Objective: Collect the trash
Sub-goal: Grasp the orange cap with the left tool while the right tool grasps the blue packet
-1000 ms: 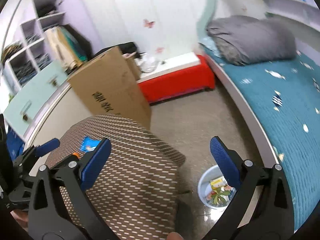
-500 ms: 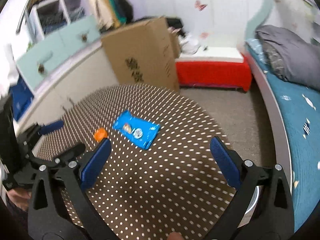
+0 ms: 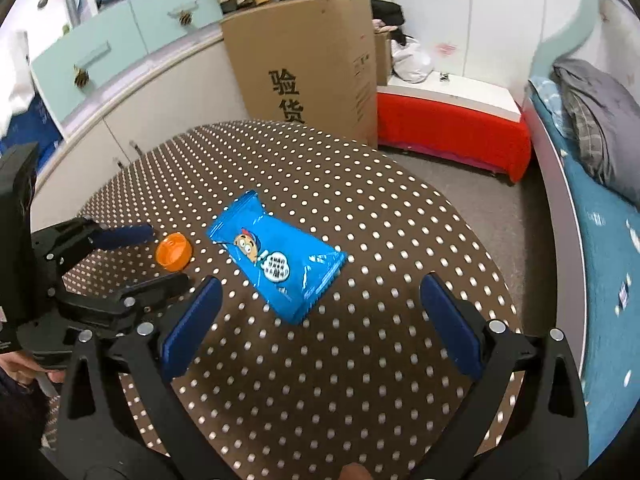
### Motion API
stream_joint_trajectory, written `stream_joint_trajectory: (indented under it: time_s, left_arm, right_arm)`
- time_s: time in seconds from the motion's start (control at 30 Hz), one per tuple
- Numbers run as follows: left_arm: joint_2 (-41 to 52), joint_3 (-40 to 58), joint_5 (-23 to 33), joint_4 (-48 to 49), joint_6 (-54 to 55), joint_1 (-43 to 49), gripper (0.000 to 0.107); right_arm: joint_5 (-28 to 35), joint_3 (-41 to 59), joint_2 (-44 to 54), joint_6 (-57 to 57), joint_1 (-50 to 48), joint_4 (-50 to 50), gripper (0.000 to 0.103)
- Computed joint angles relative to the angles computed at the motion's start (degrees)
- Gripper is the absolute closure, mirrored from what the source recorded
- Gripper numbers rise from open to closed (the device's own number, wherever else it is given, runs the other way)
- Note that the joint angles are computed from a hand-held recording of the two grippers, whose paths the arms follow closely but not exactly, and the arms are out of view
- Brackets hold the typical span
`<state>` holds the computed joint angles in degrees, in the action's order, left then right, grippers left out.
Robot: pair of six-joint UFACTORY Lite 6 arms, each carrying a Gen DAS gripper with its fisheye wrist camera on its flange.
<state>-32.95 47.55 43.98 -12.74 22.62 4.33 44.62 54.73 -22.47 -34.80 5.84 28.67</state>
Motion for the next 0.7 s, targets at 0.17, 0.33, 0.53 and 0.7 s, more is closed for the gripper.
stream_joint_trajectory:
  time_s: [0.17, 0.33, 0.53, 0.7]
  left_arm:
    - [-1.9, -1.1, 2.5, -8.1, 8.7, 5.5, 0.078]
    - [-1.3, -1.5, 6.6, -17.9, 18.4, 16.4, 0.078]
    - [0.6, -0.9, 7.4, -21.3, 21.5, 22.5, 0.078]
    - [-3.4, -2.3, 6.3, -19.2, 20.2, 20.5, 0.078]
  right_arm:
    - [-4.4, 2.9, 6.0, 2.8, 7.3, -5.1, 0.007]
    - [-8.7, 2.5, 7.0, 8.0, 14.8, -11.0, 0.038]
    - [-9.9, -0.1, 3.4, 20.2, 22.3, -17.7, 0.059]
    - [-9.0, 0.2, 3.3, 31.5, 27.8, -24.4, 0.045]
